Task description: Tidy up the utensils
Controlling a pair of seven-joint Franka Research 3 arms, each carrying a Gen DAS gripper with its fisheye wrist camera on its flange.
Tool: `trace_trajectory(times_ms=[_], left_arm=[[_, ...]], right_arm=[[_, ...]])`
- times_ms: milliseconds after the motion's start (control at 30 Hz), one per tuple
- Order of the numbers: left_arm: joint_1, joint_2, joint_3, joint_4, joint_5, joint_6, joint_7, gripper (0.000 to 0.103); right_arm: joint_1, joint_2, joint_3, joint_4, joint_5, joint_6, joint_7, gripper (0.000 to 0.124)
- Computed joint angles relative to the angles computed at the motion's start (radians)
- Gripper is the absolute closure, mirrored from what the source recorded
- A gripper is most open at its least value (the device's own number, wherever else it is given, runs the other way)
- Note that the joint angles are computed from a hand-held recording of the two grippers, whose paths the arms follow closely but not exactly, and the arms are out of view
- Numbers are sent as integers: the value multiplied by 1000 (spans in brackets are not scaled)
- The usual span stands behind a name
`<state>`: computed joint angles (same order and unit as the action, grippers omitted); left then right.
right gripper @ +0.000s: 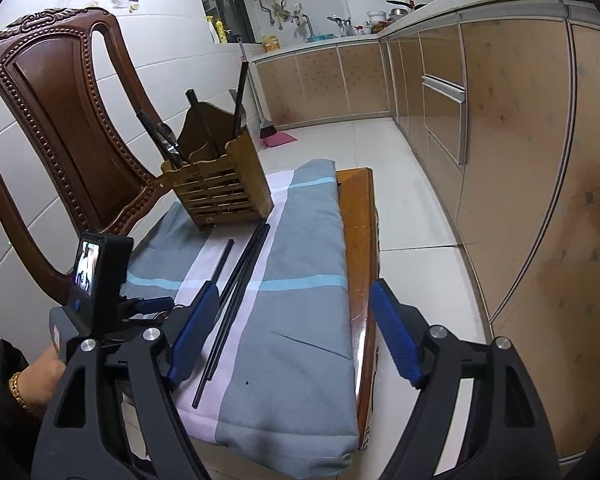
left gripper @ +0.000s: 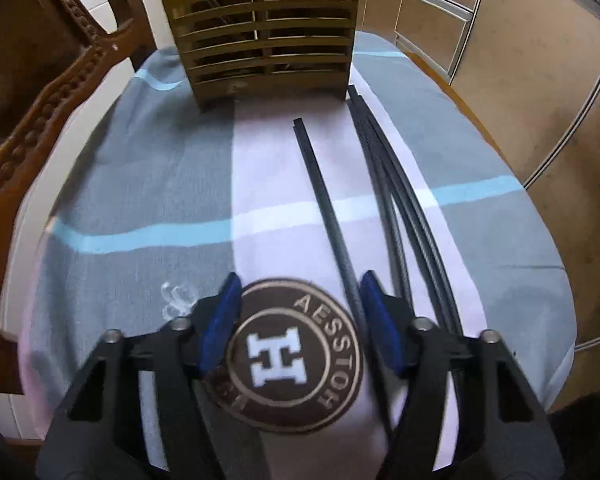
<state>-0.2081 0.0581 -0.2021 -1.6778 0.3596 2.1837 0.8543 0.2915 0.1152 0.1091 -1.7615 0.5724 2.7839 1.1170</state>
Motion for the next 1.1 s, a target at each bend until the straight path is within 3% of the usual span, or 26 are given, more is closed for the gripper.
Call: trace_trajectory(times_ms=[33, 167, 367, 433, 567, 667, 733, 800, 1033, 1100], left_arm=[[-2, -13, 0, -12, 19, -11, -12, 65], [7, -90, 2, -96, 30, -33, -33, 65], [39, -212, 16, -221, -31, -25, -35, 57], [44, -232, 16, -245, -42, 14, -19, 47], [53, -226, 11, -240, -41, 59, -3, 42], [51, -170, 2, -177, -33, 10, 23, 55], [50, -131, 8, -140, -63, -13, 51, 67], [49, -121, 7, -129, -49, -19, 51, 69], [55, -130, 16, -132, -74, -36, 43, 85], [59, -138, 17, -138, -71, -46, 23, 85]], right_arm=[[0, 0, 1, 1, -1, -5, -3, 47], [9, 11, -2, 14, -42, -31, 7, 47], [31, 25, -4, 26, -138, -47, 52, 46], [38, 40, 1, 42, -154, -54, 58, 46], [55, 125, 17, 155, -176, -149, 95, 46], [78, 216, 26, 276, -204, -256, 115, 55], [102, 275, 20, 357, -247, -341, 146, 71], [121, 315, 10, 411, -284, -401, 180, 82], [113, 370, 23, 482, -263, -477, 211, 95], [139, 388, -3, 504, -314, -483, 253, 95]])
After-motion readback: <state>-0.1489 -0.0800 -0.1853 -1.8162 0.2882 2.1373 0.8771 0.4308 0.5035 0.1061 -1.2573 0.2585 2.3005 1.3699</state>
